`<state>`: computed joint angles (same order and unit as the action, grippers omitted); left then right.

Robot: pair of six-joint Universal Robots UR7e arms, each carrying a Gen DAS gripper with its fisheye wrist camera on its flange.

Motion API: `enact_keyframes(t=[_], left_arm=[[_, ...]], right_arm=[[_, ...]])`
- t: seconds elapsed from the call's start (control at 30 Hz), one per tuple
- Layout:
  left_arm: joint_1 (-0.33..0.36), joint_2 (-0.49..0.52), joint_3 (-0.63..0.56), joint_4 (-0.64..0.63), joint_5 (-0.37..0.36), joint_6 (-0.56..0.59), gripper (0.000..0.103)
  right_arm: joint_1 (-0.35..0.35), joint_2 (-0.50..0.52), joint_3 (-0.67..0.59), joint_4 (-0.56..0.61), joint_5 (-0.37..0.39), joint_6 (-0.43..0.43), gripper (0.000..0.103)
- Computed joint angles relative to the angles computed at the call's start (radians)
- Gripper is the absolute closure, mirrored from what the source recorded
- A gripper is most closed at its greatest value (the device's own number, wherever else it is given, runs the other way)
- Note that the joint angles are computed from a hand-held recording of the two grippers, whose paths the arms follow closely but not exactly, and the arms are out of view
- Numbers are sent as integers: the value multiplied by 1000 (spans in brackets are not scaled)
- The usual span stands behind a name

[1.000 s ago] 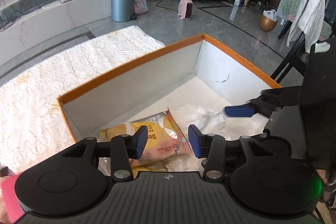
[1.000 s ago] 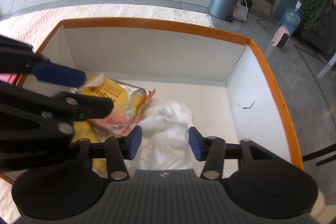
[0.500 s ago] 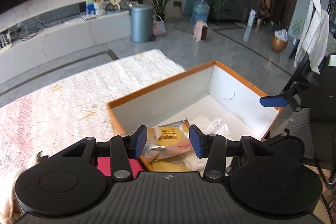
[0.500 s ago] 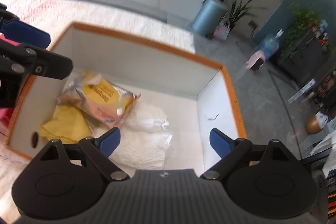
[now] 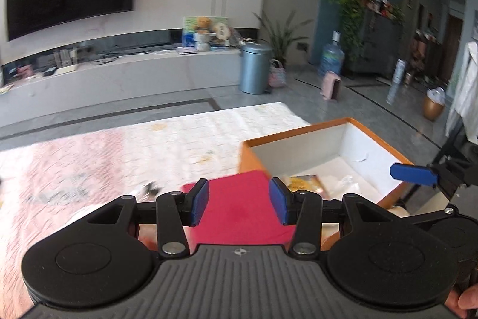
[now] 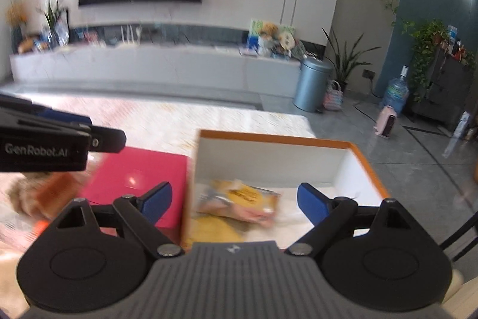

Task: Organize soft objects
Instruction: 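Move both tools back toward the brown towel and sponge on the bed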

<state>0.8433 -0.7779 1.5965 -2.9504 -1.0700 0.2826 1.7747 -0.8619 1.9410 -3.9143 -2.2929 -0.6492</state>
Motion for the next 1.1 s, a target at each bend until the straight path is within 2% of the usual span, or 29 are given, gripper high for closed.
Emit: enact_keyframes(t=[0.13,0.27,0.5,0.63,0.83,1.1], left_arm=[[12,-53,76,-35,55,-40,50],[27,-117,156,-66,111,-66,50],[69,-199,236,-42,154,-111,50],[100,-241,279,-30,150,-142,50],[135,-274,304,-8,160,-163,50],[177,-282,293,22,102,-194,50]], right_arm=[[31,50,9,-31,24,70,14],[66,122,-12,-63,7,82,13],[96,201,-30,-55,19,125,13],[104,241,-40,-50,22,103,14],[102,265,-55,9,40,117,17],[102,302,-105,102,42,128,26]])
